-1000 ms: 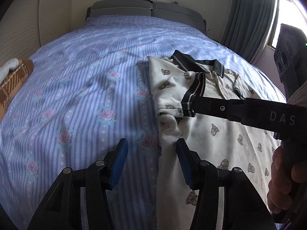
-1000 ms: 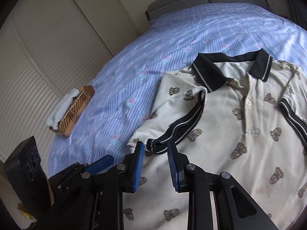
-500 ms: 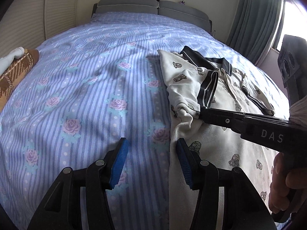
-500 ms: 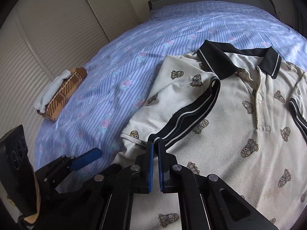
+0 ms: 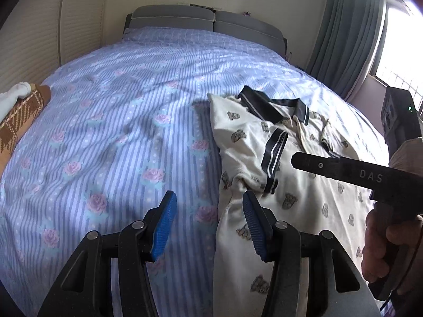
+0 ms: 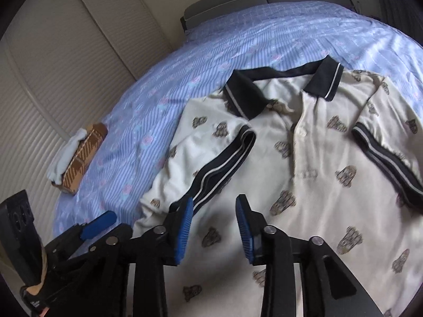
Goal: Fold small clothes
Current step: 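Fold the held sleeve and shirt side over the body onto the first fold with the left gripper, then open the left gripper and withdraw it from the folded side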
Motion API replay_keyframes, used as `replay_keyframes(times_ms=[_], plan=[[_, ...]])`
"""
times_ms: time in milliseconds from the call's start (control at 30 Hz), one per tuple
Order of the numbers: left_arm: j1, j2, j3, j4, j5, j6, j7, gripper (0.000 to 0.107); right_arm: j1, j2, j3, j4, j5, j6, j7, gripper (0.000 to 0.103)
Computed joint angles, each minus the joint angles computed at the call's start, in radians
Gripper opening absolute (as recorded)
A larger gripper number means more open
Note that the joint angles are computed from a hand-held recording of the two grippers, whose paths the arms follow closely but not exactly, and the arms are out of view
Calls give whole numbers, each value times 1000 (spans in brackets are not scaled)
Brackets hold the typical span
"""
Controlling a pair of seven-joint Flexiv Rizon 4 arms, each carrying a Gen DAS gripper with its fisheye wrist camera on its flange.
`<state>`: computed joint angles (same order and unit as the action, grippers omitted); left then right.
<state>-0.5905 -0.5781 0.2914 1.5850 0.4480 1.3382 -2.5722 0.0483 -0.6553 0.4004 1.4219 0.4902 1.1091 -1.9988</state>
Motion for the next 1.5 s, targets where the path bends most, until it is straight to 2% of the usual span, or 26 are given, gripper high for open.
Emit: replay_keyframes(times_ms=[167, 333, 367, 400, 433, 500, 567, 700, 833, 1000, 1100, 1233, 1333, 1467, 1500], plan=[[86, -68, -63, -111, -72, 4, 109, 51, 10, -63, -19, -120, -15, -34, 46, 37], [166, -147, -125, -225, -182, -27, 281, 51, 30, -136, -38, -237, -61, -156, 91, 35], [184, -162, -143, -245, -205, -38, 322, 51, 31, -143, -38, -246, -62, -165, 86, 28], [200, -175, -159, -264, -228, -58, 364, 51, 33, -148, -38, -252, -65, -172, 76, 12], [218, -189, -180, -282, -253, -80, 413, 51, 36, -151, -40, -256, -70, -175, 67, 6], [255, -222, -227, -328, -310, -148, 516, 51, 41, -153, -44, -256, -70, -157, 56, 5], [263, -252, -235, -372, -346, -195, 571, 51, 44, -158, -49, -263, -73, -150, 57, 4], [226, -302, -169, -463, -333, -260, 574, 52, 51, -178, -67, -281, -94, -139, 82, 4], [220, -305, -156, -468, -321, -252, 557, 52, 45, -180, -62, -278, -104, -153, 76, 4], [198, -232, -151, -351, -302, -181, 533, 52, 36, -126, -58, -198, -93, -94, 78, 9], [167, -172, -145, -252, -287, -124, 496, 52, 12, -73, -19, -115, -63, -49, 27, 13], [110, -121, -123, -163, -256, -110, 460, 52, -40, -33, 64, -58, 20, -75, -92, 14], [82, -115, -101, -147, -230, -142, 417, 52, 6, -14, 31, -24, 19, -60, -103, 13], [91, -110, -108, -120, -214, -123, 383, 53, 48, -30, -27, -29, -18, -112, -21, 13], [90, -109, -107, -117, -208, -120, 381, 53, 36, -37, -21, -36, -8, -127, -16, 13]])
